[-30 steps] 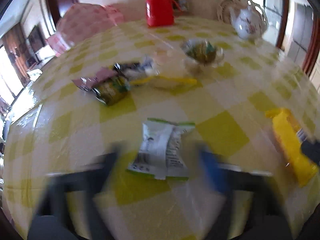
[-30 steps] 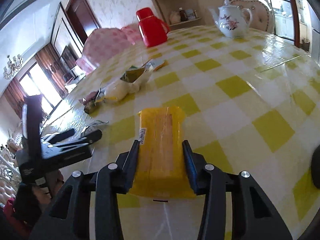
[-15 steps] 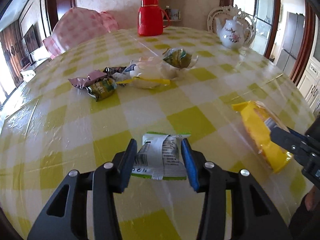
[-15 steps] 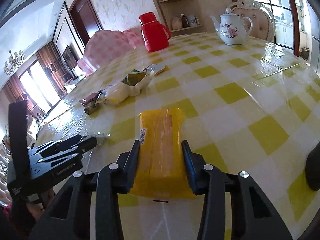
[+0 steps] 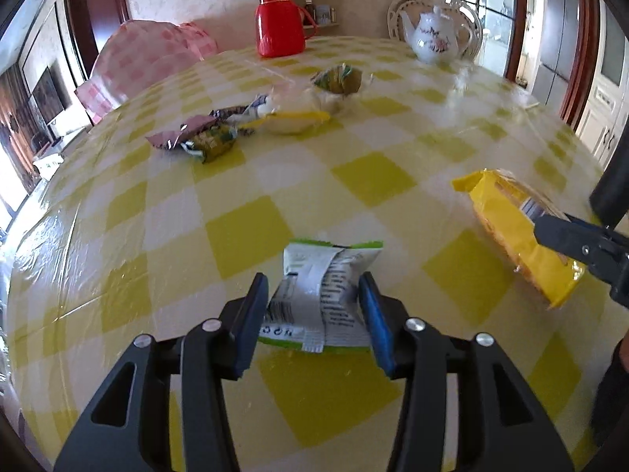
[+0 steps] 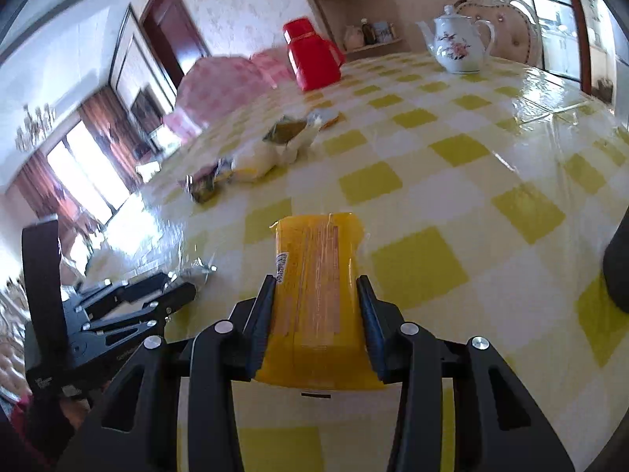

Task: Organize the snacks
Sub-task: 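Grasp the green-and-white packet with the left gripper and lift both packets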

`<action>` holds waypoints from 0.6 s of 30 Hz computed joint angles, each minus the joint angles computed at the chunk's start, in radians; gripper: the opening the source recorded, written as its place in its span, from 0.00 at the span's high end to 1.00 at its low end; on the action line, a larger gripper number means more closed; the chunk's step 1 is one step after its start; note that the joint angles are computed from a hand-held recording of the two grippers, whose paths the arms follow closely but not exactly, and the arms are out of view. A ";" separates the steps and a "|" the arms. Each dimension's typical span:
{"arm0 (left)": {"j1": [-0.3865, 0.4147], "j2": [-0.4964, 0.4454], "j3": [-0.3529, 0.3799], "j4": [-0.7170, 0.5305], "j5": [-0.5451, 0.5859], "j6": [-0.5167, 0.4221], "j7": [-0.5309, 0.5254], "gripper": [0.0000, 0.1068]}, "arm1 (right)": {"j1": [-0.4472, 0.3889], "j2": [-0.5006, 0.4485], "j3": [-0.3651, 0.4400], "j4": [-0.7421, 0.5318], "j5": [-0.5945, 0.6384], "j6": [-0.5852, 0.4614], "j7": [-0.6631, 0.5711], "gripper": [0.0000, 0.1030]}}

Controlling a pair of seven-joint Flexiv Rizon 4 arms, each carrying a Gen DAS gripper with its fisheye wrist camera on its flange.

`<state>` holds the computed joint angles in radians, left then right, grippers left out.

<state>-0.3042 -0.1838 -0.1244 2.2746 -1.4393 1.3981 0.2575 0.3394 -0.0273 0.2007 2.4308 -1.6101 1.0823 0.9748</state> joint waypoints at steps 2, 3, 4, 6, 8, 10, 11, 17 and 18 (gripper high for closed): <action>0.019 -0.013 0.014 0.000 0.098 -0.012 -0.090 0.41 | 0.018 -0.026 0.013 -0.020 0.122 -0.017 -0.120 0.38; 0.031 -0.020 0.019 -0.005 0.150 -0.019 -0.150 0.30 | 0.024 -0.042 0.014 -0.029 0.184 -0.014 -0.177 0.27; 0.042 -0.028 0.020 -0.010 0.197 -0.019 -0.195 0.28 | 0.028 -0.066 0.010 -0.044 0.243 0.003 -0.245 0.19; 0.076 -0.029 0.027 -0.017 0.302 -0.069 -0.287 0.29 | 0.049 -0.096 0.013 -0.068 0.349 -0.011 -0.360 0.19; 0.104 -0.014 0.011 -0.009 0.320 -0.099 -0.276 0.47 | 0.094 -0.112 0.027 -0.098 0.434 -0.108 -0.460 0.52; 0.113 0.007 -0.005 0.011 0.288 -0.095 -0.229 0.48 | 0.125 -0.108 0.025 -0.102 0.440 -0.158 -0.458 0.53; 0.110 0.021 -0.013 0.022 0.240 -0.091 -0.187 0.49 | 0.133 -0.096 0.020 -0.093 0.394 -0.166 -0.419 0.54; 0.077 0.109 0.031 0.053 0.079 -0.131 -0.042 0.49 | 0.119 -0.028 0.018 -0.050 0.180 -0.120 -0.163 0.54; 0.073 0.125 0.040 0.059 0.064 -0.138 -0.024 0.49 | 0.112 -0.017 0.018 -0.049 0.132 -0.104 -0.117 0.54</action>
